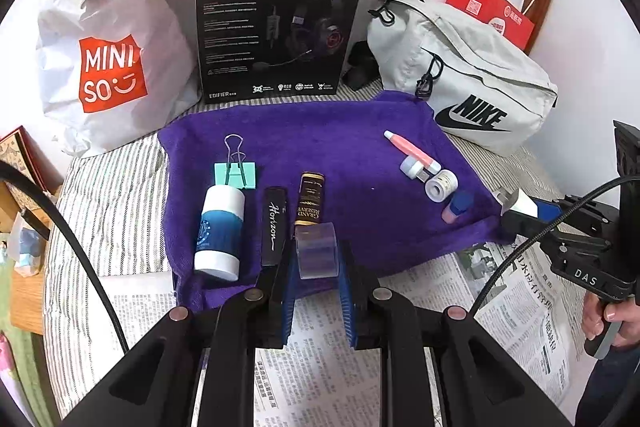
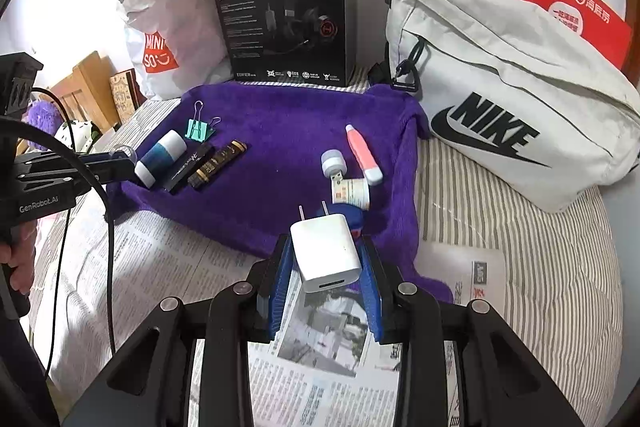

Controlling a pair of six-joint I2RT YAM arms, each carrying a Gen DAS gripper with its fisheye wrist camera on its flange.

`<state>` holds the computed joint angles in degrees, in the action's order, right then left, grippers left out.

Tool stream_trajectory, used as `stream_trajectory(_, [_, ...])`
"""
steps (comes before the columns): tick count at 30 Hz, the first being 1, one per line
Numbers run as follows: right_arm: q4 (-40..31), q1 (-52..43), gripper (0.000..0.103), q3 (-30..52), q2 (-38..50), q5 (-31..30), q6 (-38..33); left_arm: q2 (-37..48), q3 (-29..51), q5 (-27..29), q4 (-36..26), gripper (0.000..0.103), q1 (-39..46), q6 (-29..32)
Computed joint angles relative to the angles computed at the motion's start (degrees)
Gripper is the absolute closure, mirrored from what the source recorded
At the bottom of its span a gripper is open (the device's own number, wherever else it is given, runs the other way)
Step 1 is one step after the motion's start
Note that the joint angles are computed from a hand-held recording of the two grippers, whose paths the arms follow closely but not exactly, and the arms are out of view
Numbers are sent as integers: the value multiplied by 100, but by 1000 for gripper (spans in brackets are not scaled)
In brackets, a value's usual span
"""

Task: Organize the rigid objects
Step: 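Release the charger beside the pink tube with the right gripper while the left gripper carries the cube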

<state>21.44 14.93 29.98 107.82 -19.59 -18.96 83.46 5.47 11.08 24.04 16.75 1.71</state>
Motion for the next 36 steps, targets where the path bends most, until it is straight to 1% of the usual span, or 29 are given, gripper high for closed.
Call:
stream_trajectory(17, [-575,579,70,1353,846,270,305,764,380,275,129,84,663,403])
stream_trajectory(26, [-878,862,70,2281,1466,483,433,1215,592,368,240,84,942,536])
stream_trajectory(30, [-1035,981,70,2801,1867,620,440,1279,666,362,220,84,1000,570])
stream_trajectory(36, [-1291,1087,70,3472,2367,637,532,1293,721,367,184,84,1054,617])
